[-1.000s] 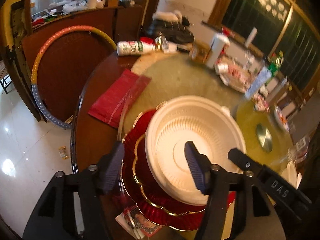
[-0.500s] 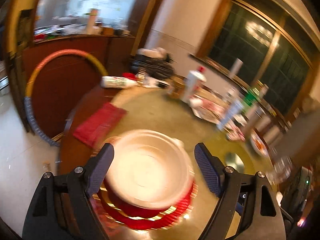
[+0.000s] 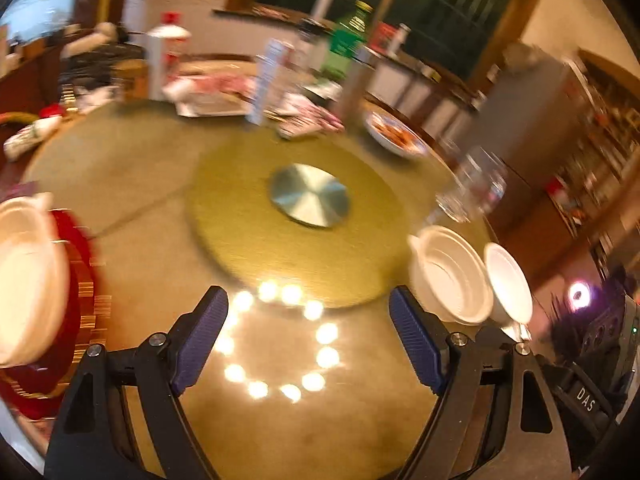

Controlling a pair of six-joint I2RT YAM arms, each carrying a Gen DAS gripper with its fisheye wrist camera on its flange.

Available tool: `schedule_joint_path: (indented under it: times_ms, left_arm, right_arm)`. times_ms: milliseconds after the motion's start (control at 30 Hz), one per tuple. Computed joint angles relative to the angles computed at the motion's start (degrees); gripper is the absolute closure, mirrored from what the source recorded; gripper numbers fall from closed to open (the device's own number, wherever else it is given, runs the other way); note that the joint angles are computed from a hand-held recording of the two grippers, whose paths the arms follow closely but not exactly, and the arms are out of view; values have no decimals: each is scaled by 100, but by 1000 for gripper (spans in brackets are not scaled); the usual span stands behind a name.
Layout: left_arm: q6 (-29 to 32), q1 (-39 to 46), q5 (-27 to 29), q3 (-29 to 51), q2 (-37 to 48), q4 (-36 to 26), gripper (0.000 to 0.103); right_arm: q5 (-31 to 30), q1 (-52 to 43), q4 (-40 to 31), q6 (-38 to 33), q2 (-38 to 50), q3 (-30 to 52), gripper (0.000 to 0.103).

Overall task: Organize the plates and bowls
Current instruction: 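Move both tools to the second beige plastic bowl on the table, then grip the rim of the second beige bowl with both tools and lift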

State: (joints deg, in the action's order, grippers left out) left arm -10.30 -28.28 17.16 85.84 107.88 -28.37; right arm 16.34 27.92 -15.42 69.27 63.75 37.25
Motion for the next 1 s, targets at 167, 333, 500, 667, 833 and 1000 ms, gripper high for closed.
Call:
schedule_joint_path:
  times_ms: [167, 333, 500, 667, 833, 1000]
  left_arm:
    - [-83, -747, -188, 847, 713, -369, 20]
    - [-209, -1202, -381, 1823, 1517, -799, 20]
    - [-282, -1447, -586, 2475, 2087, -999, 20]
    - [-317, -1549, -706, 2920, 2439, -1089, 20]
    - [-362, -1644, -917, 3127, 2643, -1045, 20]
    - [-388, -1684, -1077, 3316, 2829, -1046, 20]
  right_arm:
    - [-385, -1058, -480, -157, -1019, -626, 23]
    - [-1052, -2281, -406, -538, -1357, -1038, 23]
    - [-1443, -2935, -6, -754, -1088, -1194, 23]
    - [-1476, -3121, 427, -776, -652, -1212, 23]
    - [-1474, -3249, 684, -829, -240, -1156, 30]
    - [-1514, -3363, 864, -864, 114, -1103, 47]
